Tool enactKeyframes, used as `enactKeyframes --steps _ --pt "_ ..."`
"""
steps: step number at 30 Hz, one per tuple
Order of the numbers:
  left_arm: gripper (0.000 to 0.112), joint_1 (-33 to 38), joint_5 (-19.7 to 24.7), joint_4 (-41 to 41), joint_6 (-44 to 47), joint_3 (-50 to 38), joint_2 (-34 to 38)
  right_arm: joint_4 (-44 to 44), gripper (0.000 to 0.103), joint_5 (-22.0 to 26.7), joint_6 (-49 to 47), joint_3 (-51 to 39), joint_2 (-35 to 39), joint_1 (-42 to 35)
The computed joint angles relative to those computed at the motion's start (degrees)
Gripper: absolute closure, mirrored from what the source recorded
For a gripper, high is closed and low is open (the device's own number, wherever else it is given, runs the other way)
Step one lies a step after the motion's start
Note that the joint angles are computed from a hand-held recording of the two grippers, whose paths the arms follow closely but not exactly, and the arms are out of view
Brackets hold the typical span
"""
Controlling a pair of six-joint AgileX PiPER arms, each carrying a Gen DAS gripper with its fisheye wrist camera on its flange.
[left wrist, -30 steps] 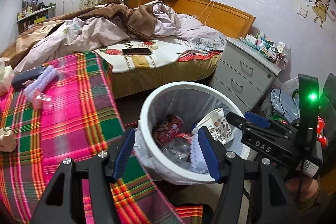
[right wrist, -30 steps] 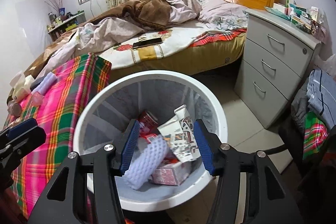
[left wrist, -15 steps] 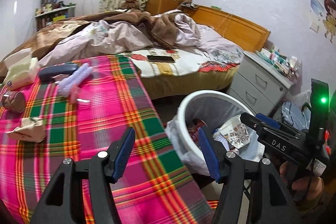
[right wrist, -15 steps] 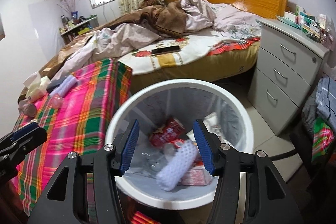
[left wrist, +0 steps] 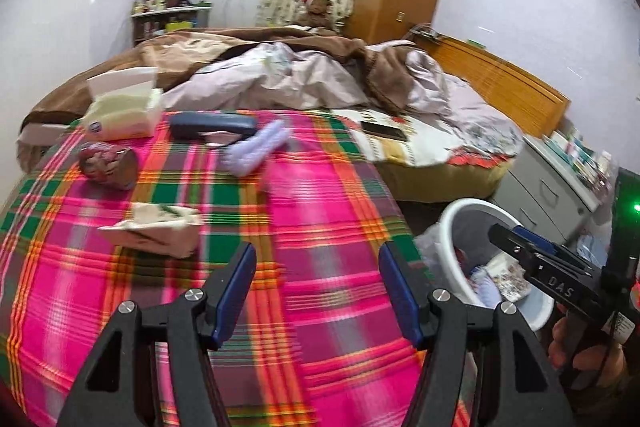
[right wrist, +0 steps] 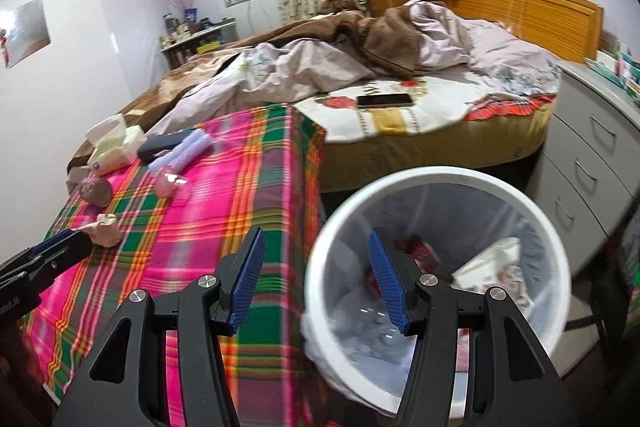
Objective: Collect trash
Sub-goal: 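Move both open tools back over the remaining trash on the bed, then grasp the white cloth bag with the left tool while the right tool grasps the second clear cup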
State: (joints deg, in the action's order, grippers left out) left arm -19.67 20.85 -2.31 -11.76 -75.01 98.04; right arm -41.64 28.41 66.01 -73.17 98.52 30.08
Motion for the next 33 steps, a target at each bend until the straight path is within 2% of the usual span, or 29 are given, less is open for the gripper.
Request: enactKeyframes --steps 5,9,14,18,23,27,29,33 --pt "0.044 4.33 -0.10 -1.00 0.53 1.26 -0.49 3.38 0.048 -0.29 -6.01 -5.32 3.67 1.15" --pt "0.043 7.95 0.13 -3.79 1.94 1.56 0.02 9.79 0.048 -1.12 -14.24 -10.41 7.50 1.06" --pt "0.040 10.92 0.95 -3.60 1.11 0.98 1.61 23.01 0.048 -1.70 -28.72 -17.30 12.95 -0.04" --pt "0.038 12.55 2.51 -3.49 -0.12 -1.22 4.56 27.52 0.048 1.42 -36.07 -24.52 18.11 0.37" --pt "0.038 14.01 4.04 -8.26 2.67 -4.73 8.44 36.54 0.048 4.46 -47.17 -33.37 23.68 -0.54" --pt "0.037 14.72 5.56 -11.23 3.08 -8.35 11.26 39.52 0.048 7.20 -52.82 -39.61 27.34 -0.59" --pt "0.036 15.20 5.84 -15.32 5.84 -9.79 12.53 41.16 0.047 8.79 -55.11 -43.06 29.45 -0.72" --pt "0.035 14.98 9.15 -12.97 2.97 -14.71 16.31 44.47 0.047 12.85 -57.46 -50.11 33.72 -1.64"
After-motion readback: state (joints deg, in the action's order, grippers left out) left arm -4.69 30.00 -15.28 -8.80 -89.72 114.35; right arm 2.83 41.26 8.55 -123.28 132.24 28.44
